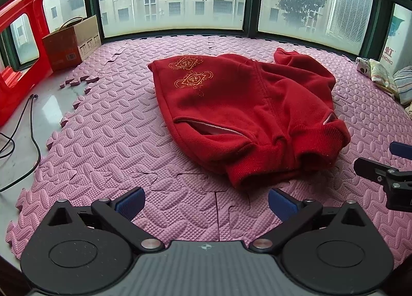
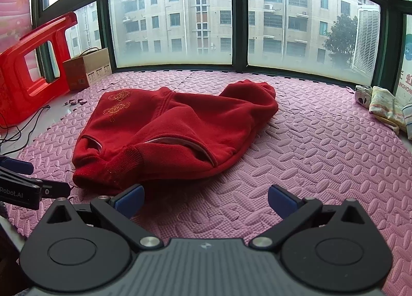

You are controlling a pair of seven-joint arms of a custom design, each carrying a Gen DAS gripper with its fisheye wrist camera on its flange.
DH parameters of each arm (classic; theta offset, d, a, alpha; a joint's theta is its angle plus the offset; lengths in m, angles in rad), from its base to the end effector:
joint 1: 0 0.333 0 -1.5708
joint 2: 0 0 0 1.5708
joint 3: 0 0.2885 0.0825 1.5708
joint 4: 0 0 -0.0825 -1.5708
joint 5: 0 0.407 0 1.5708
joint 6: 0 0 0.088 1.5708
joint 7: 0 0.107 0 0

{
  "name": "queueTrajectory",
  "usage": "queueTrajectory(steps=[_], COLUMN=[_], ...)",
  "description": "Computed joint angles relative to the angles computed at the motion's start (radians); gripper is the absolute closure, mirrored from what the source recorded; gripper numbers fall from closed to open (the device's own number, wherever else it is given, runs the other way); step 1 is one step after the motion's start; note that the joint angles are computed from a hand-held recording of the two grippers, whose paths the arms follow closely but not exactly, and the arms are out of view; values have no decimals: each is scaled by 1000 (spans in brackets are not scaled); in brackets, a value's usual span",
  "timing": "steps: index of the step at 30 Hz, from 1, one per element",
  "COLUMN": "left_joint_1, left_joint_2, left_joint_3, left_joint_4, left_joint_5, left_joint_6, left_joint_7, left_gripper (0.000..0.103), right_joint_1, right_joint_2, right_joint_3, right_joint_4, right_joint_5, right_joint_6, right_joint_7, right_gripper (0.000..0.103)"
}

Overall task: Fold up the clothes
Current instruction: 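Move both grippers toward the crumpled red sweatpants' waistband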

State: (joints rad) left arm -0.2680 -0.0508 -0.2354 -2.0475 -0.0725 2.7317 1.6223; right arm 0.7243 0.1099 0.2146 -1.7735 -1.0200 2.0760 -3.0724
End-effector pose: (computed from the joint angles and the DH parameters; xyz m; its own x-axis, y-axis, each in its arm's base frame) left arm 0.5345 -0.2934 0.5110 -0.4892 -0.8719 0.0196 -0.6538 0.3517 -0.6700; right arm 0.4170 0.4881 0.4996 -0.2463 -0.9684 -0.0391 -0.5753 0.1786 -0.7982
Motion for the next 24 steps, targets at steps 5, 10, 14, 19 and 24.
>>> queueTrajectory(steps=[5, 10, 14, 19, 24], left_joint_1=[1, 1, 2, 10, 19], left_joint_2=[21, 43, 65, 101, 140], left_joint_3=[-1, -3, -4, -4, -7], left_joint_4=[25, 52, 79, 133, 189], left_joint_5=[14, 20, 8, -43, -79], left_joint_6=[-1, 1, -2, -35, -85], left_joint_7=[-11, -10, 3, 35, 55], left_gripper=[0, 0, 2, 15, 27], right_joint_1=[-4, -7, -9, -12, -16], right_joint_2=[4, 15, 30, 43, 57], right_joint_3=[-3, -10, -18, -30, -40], right_joint_4=[6, 22, 42, 61, 82], right_joint_5=[2, 4, 5, 8, 12], right_joint_6=[4, 14, 28, 62, 110], right_joint_7=[-12, -39, -69, -98, -149], right_gripper=[0, 1, 3, 9, 16])
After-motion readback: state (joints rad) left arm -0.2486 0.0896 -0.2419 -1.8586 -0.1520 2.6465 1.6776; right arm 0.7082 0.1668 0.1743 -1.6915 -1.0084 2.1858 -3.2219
